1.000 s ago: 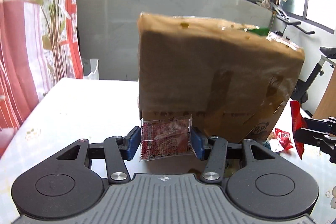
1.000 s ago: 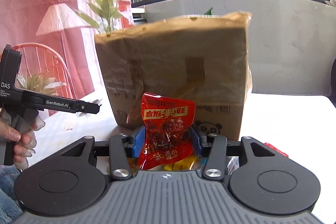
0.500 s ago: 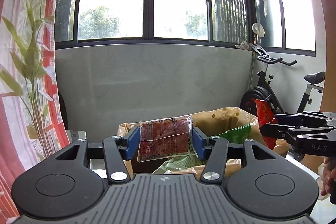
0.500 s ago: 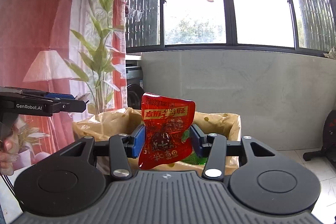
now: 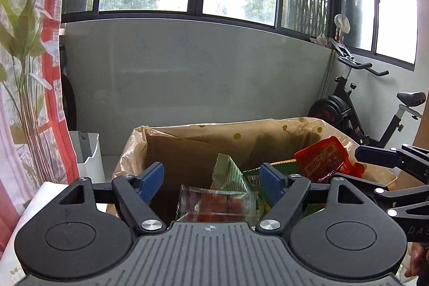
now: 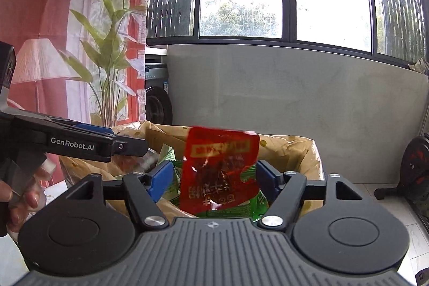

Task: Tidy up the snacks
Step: 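Carry both red packets over the lined box and open both tools to drop them, then move both tools back down to the remaining packets beside the box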

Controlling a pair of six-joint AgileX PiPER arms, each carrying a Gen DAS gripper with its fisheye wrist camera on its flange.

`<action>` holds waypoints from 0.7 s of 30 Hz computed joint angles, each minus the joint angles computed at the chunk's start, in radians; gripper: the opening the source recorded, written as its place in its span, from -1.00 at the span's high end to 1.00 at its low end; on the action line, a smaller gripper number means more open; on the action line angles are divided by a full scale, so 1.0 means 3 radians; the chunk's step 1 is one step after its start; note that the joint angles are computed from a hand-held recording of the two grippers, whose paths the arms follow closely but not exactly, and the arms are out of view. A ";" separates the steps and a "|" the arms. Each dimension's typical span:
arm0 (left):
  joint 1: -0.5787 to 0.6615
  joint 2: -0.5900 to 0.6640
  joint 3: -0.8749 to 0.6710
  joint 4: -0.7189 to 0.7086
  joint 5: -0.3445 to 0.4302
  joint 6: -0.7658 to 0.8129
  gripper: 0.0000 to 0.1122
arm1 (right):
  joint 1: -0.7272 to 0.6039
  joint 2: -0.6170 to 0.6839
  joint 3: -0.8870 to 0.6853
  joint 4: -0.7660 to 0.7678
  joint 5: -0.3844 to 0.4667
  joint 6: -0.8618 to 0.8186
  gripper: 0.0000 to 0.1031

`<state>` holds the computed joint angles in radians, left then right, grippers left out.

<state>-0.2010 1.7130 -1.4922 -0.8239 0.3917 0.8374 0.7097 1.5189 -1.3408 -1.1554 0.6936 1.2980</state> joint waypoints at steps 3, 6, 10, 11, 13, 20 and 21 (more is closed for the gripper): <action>0.0073 -0.0027 0.0033 -0.0069 0.0044 0.0035 -0.51 | 0.0049 -0.0088 0.0112 -0.0096 0.0023 0.0123 -0.55; 0.0137 -0.0107 0.0096 -0.0104 0.0090 0.0088 -0.51 | 0.0105 -0.0163 0.0184 -0.0192 0.0087 0.0264 -0.58; 0.0228 -0.0309 0.0309 -0.0293 0.0143 0.0299 -0.51 | 0.0170 -0.0296 0.0319 -0.0278 0.0151 0.0515 -0.59; 0.0262 -0.0370 0.0373 -0.0381 0.0183 0.0393 -0.51 | 0.0189 -0.0330 0.0354 -0.0285 0.0167 0.0570 -0.59; 0.0335 -0.0496 0.0505 -0.0542 0.0268 0.0582 -0.51 | 0.0253 -0.0417 0.0444 -0.0299 0.0220 0.0681 -0.60; 0.0581 -0.0949 0.1100 -0.0931 0.0440 0.1112 -0.51 | 0.0701 -0.0655 0.0787 -0.0480 0.0584 0.1085 -0.67; 0.0615 -0.0987 0.1166 -0.0964 0.0464 0.1144 -0.51 | 0.0769 -0.0675 0.0844 -0.0497 0.0627 0.1162 -0.67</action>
<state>-0.0166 1.4170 -1.1424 -1.1131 0.5309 1.1807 0.9403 1.3163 -1.0877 -1.3047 0.8817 1.6466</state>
